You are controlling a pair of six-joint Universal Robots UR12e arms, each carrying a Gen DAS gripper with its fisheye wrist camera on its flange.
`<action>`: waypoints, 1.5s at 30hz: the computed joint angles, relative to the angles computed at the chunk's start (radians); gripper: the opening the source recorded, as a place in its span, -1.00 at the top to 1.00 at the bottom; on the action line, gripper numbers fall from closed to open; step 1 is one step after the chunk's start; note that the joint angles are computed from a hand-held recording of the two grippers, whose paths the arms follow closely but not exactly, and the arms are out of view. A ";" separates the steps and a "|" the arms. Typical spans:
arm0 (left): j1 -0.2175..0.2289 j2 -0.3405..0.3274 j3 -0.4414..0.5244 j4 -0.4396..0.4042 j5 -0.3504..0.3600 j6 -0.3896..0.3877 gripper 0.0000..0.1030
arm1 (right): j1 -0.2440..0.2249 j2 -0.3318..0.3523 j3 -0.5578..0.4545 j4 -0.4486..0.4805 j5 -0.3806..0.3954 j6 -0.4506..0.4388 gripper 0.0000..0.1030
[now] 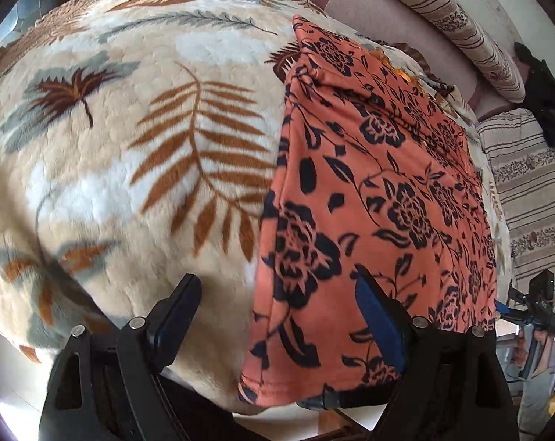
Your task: Fold small clothes
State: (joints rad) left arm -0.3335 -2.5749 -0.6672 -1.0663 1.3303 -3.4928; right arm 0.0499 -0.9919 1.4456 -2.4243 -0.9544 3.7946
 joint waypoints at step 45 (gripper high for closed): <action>-0.011 0.084 -0.153 0.086 0.042 -0.037 0.85 | -0.023 -0.021 0.127 -0.238 0.131 0.143 0.83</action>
